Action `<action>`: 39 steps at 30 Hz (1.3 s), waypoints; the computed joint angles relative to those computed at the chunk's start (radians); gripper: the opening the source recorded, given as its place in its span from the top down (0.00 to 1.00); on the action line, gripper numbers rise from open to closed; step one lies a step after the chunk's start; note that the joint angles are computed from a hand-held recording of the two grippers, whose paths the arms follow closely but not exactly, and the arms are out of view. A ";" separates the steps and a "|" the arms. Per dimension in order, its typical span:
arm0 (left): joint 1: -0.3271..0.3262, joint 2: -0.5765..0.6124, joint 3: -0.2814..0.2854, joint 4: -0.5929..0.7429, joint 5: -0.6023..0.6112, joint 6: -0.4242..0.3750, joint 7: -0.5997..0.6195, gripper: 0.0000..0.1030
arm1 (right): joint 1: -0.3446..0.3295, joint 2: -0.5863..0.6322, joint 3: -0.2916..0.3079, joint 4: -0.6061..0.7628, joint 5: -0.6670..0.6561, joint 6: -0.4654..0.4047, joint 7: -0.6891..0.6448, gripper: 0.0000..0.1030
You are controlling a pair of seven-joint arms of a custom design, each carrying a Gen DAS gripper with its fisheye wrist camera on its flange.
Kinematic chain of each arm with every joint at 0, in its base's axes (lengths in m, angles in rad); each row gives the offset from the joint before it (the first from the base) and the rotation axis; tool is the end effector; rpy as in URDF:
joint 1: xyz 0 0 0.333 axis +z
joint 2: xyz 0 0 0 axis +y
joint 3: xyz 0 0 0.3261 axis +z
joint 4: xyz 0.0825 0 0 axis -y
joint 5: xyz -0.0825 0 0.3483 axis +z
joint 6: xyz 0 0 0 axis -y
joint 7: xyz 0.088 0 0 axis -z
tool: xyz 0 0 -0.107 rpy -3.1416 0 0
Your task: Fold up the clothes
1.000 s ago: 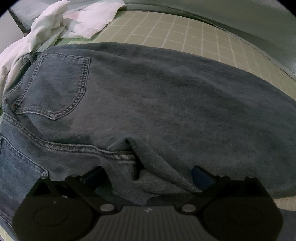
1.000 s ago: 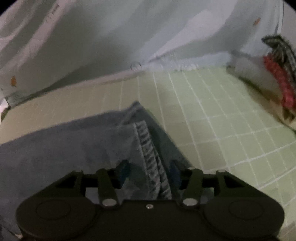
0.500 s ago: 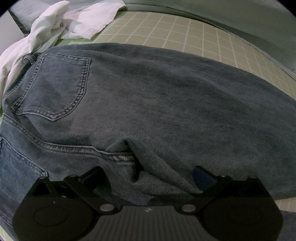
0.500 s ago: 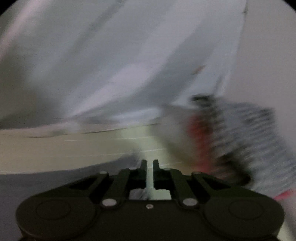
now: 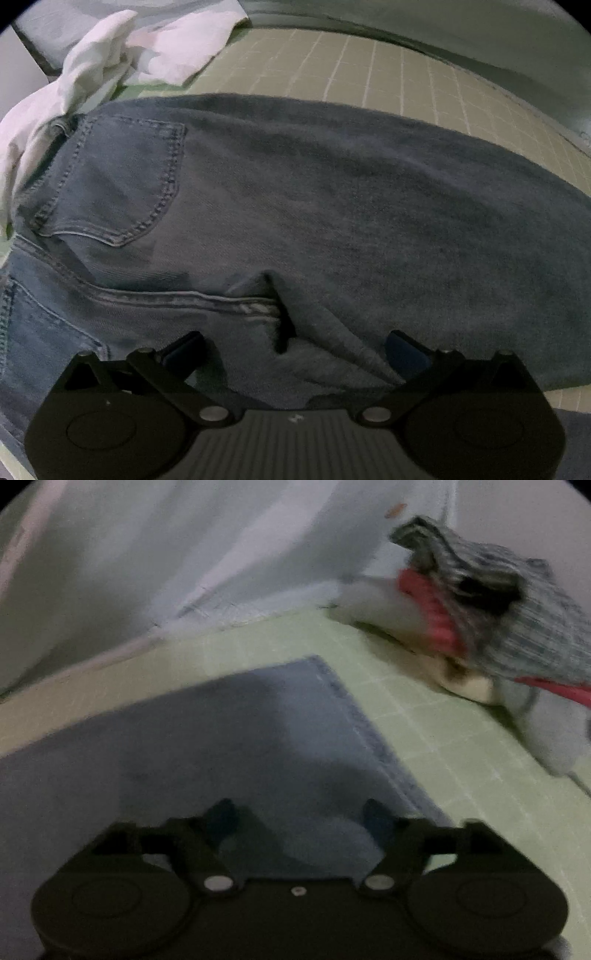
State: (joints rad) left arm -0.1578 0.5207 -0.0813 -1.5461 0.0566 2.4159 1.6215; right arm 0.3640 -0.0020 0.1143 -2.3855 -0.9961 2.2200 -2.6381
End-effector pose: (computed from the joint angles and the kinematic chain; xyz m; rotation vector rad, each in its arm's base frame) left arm 0.6812 -0.1547 0.4121 -1.7049 2.3305 -0.3885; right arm 0.4219 0.1884 0.3532 -0.9077 2.5932 -1.0249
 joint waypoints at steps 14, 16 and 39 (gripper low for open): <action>0.116 -0.332 -0.039 -0.433 -0.171 0.313 0.217 0.00 | 0.184 -0.323 0.255 -0.206 0.135 -0.184 0.603 0.00; 0.133 -0.376 -0.038 -0.492 -0.207 0.326 0.248 0.00 | 0.230 -0.324 0.299 -0.204 0.174 -0.208 0.700 0.00; 0.123 -0.587 -0.038 -0.748 -0.397 0.246 0.401 0.00 | 0.577 -0.161 0.424 -0.156 0.047 -0.328 1.752 0.00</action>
